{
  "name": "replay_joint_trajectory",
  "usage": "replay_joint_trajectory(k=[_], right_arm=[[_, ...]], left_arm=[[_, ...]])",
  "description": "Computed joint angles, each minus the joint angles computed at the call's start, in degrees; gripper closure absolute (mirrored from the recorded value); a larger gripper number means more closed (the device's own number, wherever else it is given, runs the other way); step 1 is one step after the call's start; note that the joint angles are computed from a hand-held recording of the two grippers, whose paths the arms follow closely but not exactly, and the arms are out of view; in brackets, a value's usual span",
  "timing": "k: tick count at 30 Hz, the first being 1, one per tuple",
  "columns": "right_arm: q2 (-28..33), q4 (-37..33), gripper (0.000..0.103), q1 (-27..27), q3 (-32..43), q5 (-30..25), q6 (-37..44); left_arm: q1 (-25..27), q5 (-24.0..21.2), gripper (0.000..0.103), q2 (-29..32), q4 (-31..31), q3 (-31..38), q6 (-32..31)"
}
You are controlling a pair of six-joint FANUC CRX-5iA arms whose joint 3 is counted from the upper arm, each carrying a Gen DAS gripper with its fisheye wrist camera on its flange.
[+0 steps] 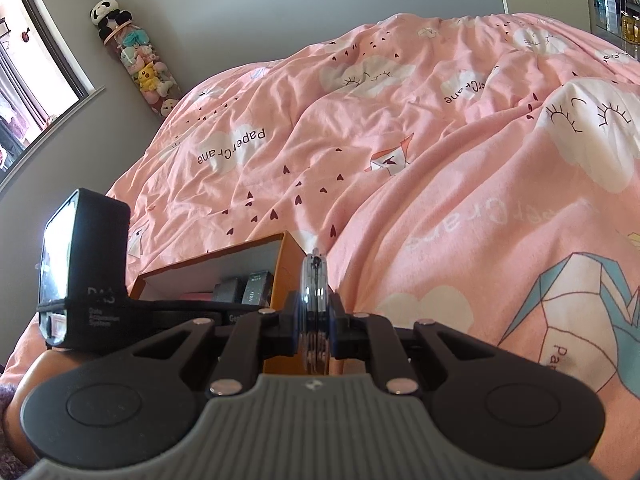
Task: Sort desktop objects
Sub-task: 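Lower the photo card box and mirror into the box and open both tools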
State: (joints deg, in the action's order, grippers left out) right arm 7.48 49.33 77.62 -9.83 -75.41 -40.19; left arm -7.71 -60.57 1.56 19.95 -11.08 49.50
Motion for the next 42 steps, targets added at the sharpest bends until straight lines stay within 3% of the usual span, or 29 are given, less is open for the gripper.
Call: replay_joint_trajectory(k=[6,11,15,19,23,28,37,42], right_arm=[[0.4,0.2,0.089,0.4,1.0,-1.2,0.7],[1.4,2.8,0.089,0.8,3.2,-2.5,2.3],[3.3,3.6,0.089,-0.4,6.0,-0.2,6.4],[7.7,-0.7,0.089,-2.3,11.9,-0.3,13.8],[12.4,-5.2,0.089,-3.9,18.3,-2.8,20.8],[18.4,-9.5,0.089,-5.8,27.0,-8.4,27.0],[22.3,-12.0,0.089,-8.0,32.9,-9.0,26.5],[28.8,-12.4,0.089,-8.5,42.4,-19.7,32.8]], left_arm=[[2.1,-2.7,0.076,0.2,5.3,0.7,-4.1],[7.2,-6.9,0.076,-0.9,13.4,0.6,-11.1],[10.3,-6.5,0.076,-2.0,15.4,0.8,-13.8],[13.8,-5.6,0.076,-3.2,16.6,0.0,-16.4],[17.1,-3.9,0.076,-4.1,17.1,-1.4,-18.9],[20.6,-5.6,0.076,-1.9,17.2,-0.4,-19.1],[23.8,-9.0,0.076,2.1,17.5,1.9,-19.3],[24.7,-10.0,0.076,3.3,18.5,2.2,-19.8]])
